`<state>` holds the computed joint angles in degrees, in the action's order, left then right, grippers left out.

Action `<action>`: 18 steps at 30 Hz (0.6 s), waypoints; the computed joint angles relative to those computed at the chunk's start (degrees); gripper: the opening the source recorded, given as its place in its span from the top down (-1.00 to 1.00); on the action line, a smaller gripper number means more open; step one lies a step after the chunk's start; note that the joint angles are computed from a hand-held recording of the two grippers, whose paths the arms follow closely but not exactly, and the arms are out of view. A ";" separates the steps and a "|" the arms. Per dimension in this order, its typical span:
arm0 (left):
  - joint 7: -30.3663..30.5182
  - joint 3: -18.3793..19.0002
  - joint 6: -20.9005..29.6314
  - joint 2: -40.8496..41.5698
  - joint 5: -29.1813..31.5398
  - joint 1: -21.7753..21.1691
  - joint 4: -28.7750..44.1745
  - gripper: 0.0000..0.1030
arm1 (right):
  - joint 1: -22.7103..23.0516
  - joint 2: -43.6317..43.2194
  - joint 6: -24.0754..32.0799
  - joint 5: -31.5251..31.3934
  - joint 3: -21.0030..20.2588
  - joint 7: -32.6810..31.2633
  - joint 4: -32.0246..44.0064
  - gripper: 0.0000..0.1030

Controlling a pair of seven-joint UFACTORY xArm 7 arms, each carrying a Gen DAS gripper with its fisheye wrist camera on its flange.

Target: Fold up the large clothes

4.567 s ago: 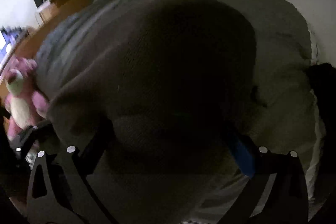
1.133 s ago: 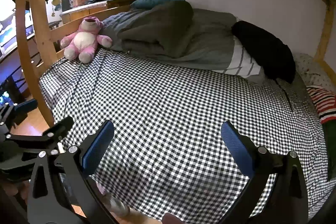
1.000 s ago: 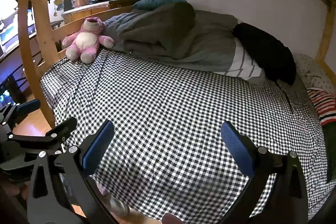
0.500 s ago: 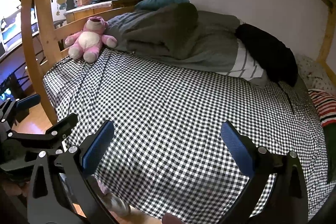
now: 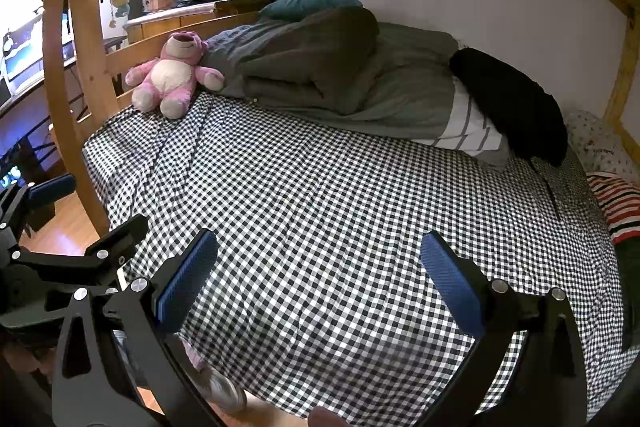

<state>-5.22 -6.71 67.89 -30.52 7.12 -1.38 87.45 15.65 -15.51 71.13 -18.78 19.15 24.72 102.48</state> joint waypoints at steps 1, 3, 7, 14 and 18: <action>-0.13 -0.06 -0.03 -0.01 0.05 0.04 0.00 -0.92 | -0.01 -0.05 0.03 -0.14 0.07 0.10 -0.07 -0.95; 0.04 0.03 -0.02 0.05 0.03 -0.05 0.03 -0.92 | 0.01 -0.10 0.10 -0.11 -0.01 -0.06 -0.14 -0.95; -0.15 -0.06 -0.04 0.03 0.29 0.10 0.07 -0.92 | -0.06 -0.49 -0.08 0.02 -0.20 -0.49 -0.55 -0.95; -0.17 -0.27 0.23 -0.10 1.14 0.47 0.13 -0.92 | -0.57 -1.02 -0.34 0.07 -0.38 -1.48 -0.95 -0.95; 0.04 -0.24 0.31 -0.15 1.31 0.50 0.11 -0.92 | -0.62 -1.19 -0.46 0.64 -0.49 -2.25 -1.17 -0.95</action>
<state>-5.18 -6.94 68.21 -30.67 8.43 -0.88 87.57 15.03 -16.70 70.67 -18.14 18.66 22.46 101.31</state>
